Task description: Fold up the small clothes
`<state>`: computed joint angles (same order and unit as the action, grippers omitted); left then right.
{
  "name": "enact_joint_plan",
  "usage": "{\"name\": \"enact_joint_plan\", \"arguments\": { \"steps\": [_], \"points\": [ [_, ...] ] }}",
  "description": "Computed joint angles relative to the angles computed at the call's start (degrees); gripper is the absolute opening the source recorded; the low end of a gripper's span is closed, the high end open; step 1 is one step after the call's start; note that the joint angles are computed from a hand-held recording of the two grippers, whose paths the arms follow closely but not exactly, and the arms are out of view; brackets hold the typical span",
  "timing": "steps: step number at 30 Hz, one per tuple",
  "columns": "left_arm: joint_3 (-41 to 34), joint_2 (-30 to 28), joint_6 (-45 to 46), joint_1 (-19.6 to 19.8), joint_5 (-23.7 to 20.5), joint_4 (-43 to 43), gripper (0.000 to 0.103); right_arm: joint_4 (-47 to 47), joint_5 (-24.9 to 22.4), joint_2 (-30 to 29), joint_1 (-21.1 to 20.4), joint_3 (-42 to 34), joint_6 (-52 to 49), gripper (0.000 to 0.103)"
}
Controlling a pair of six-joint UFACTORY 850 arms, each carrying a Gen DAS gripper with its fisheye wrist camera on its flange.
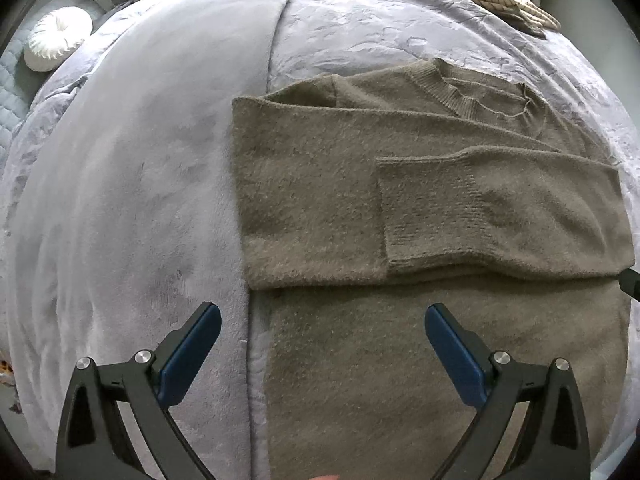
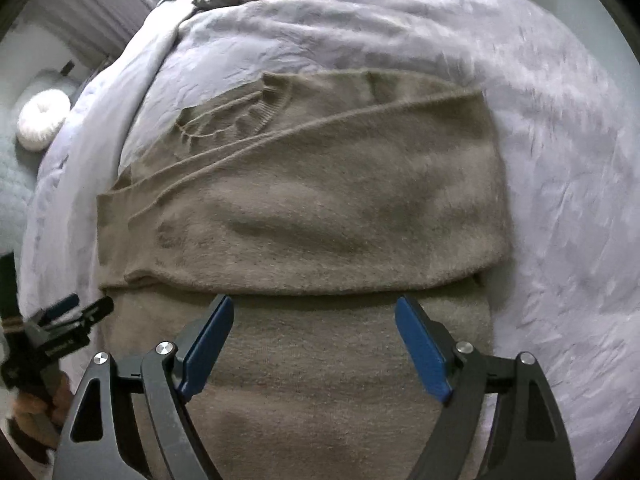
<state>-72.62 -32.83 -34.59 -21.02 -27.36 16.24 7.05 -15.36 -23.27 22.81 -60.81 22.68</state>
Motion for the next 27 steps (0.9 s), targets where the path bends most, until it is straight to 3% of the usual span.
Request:
{"name": "enact_joint_plan", "arguments": {
  "steps": [2,8,15,27],
  "points": [
    [0.0,0.0,0.5,0.2,-0.1,-0.3,0.102,-1.8,0.1,0.0,0.8,-0.3,0.7,0.094],
    [0.4,0.2,4.2,1.0,-0.4,-3.5,0.102,7.0,-1.6,-0.8,1.6,-1.3,-5.5,0.095],
    [1.0,0.3,9.2,2.4,-0.2,-6.4,0.102,10.8,-3.1,-1.2,3.1,-1.5,-4.5,0.095],
    [6.2,2.0,20.2,4.0,3.2,-12.7,0.102,7.7,1.3,1.7,7.1,2.1,4.2,0.095]
  ]
}}
